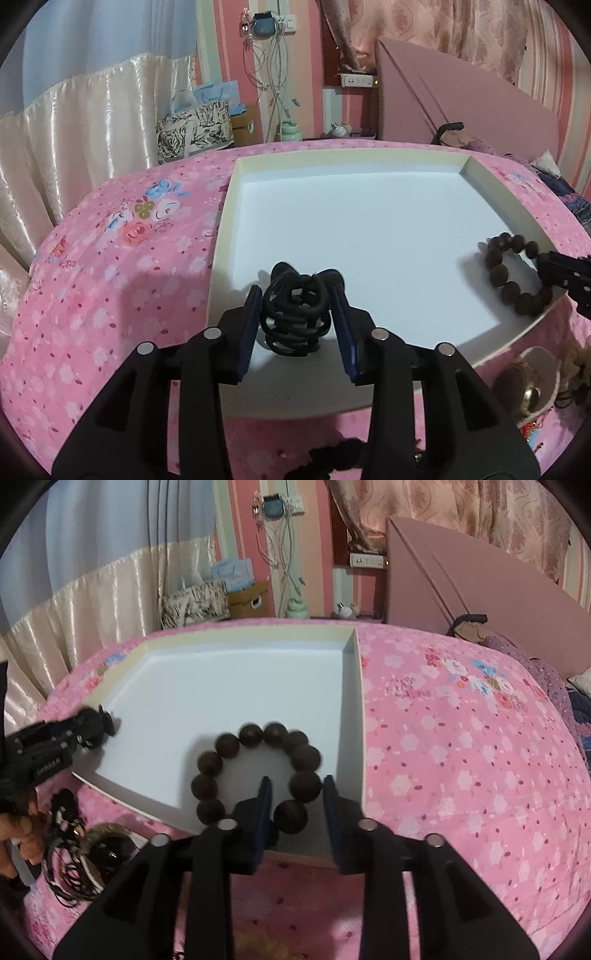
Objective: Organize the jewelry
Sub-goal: 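Lower and open the right tool on the bracelet while the left tool releases the clip in the tray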
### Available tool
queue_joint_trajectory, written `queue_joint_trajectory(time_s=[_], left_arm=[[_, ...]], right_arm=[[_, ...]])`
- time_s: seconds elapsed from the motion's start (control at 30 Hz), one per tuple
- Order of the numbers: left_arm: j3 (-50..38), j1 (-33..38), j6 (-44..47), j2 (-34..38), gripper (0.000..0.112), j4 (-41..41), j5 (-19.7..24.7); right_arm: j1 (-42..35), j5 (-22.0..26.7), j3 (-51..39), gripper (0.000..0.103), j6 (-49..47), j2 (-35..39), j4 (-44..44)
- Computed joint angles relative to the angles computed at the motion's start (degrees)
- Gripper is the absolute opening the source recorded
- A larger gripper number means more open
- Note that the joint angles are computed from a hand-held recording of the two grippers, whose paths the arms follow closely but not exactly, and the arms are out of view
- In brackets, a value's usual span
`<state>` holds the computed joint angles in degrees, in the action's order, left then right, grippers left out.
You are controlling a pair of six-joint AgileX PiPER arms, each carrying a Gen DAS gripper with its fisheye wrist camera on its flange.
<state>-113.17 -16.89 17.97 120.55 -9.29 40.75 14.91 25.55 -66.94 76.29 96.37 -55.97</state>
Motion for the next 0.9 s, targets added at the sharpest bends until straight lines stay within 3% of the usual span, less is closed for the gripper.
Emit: queue_joint_trajectory(time_s=[0.07, 0.2, 0.27, 0.33, 0.47, 0.53, 0.67, 0.77, 0.9], left_arm=[[2.0, 0.2, 0.7, -1.4, 0.048, -0.5, -1.3], [7.3, 1.7, 5.4, -5.6, 0.052, -6.3, -2.8], [10.4, 2.2, 7.9, -7.9, 0.064, -9.0, -4.1], [14.0, 2.6, 10.7, -10.4, 0.067, -11.8, -5.9], [23.3, 3.1, 21.1, -16.2, 0.079, -20.3, -12.4], [26.7, 4.1, 26.8, -18.4, 0.079, -26.6, -14.8], [27.9, 6.9, 33.0, -18.1, 0.08, -37.7, -15.1], [25.1, 7.8, 28.3, -15.7, 0.08, -33.8, -13.8], [23.2, 9.7, 29.0, -14.5, 0.081, -32.7, -12.8]], right_arm=[[0.9, 0.0, 0.8, 0.056, 5.1, -0.9, -5.1], [2.5, 0.7, 2.3, 0.056, 13.6, -2.9, -13.7], [2.4, -0.5, 3.2, 0.059, 16.6, -4.0, -16.2], [2.5, -0.1, 3.6, 0.06, 18.1, -4.7, -17.4], [2.7, 0.1, 4.8, 0.061, 20.5, -6.3, -19.5], [2.8, 0.2, 5.8, 0.062, 22.4, -7.3, -21.2], [2.9, 0.6, 7.6, 0.062, 27.9, -9.2, -25.5], [2.6, 1.4, 9.1, 0.062, 31.6, -10.5, -28.4], [2.7, 3.1, 10.5, 0.062, 32.2, -12.5, -29.0]])
